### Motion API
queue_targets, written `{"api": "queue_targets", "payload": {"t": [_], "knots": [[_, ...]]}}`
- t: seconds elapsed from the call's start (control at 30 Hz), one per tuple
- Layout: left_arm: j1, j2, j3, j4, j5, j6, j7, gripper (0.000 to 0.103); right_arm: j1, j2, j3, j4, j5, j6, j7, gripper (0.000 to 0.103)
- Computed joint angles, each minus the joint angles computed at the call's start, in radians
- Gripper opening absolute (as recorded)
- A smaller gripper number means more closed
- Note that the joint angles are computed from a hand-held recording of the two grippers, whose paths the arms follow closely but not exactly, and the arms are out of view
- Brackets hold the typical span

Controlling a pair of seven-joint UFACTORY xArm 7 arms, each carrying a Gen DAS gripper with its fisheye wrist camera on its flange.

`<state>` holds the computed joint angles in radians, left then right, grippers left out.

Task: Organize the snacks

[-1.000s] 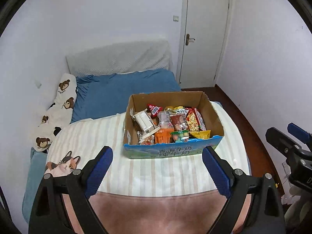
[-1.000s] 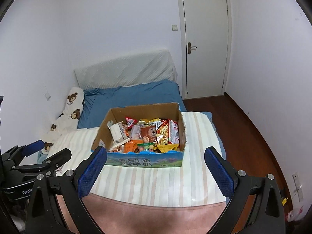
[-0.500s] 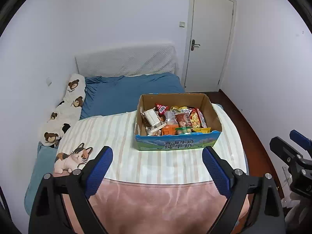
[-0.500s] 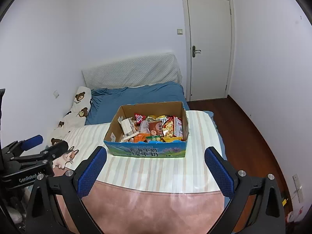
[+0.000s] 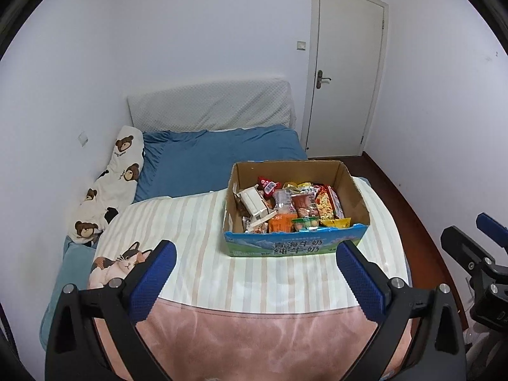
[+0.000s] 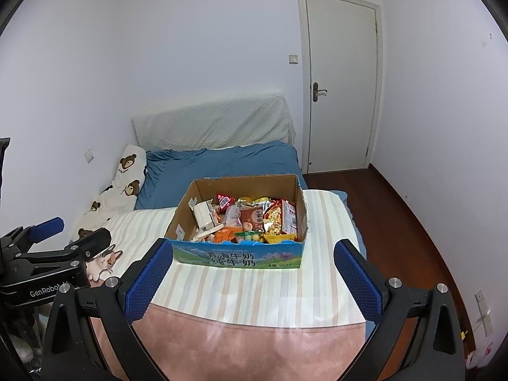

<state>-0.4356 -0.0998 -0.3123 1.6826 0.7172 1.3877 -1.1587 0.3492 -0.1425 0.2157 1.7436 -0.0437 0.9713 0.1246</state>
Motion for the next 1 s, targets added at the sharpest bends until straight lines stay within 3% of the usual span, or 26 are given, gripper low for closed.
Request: {"api": "queue_targets", "payload": {"t": [0.27,0.57,1.0], "knots": [[0.023,0.071,0.058,0.048,-0.051,-0.04,0.041,0.103,0.018,0.143,-0.005,0.114,-0.059,0.005,0.035,0.103],[0.007,0.164,0.123,0.121,-0.066,-0.034,0.089,0.103,0.069,0.323,-0.048,0.287,-0.103,0.081,0.07,0.103],[-0.01,0.223,0.169,0.16,-0.115,-0.047,0.141,0.103,0.108,0.399,-0.086,0.354,-0.118,0.105,0.089,0.103]]}}
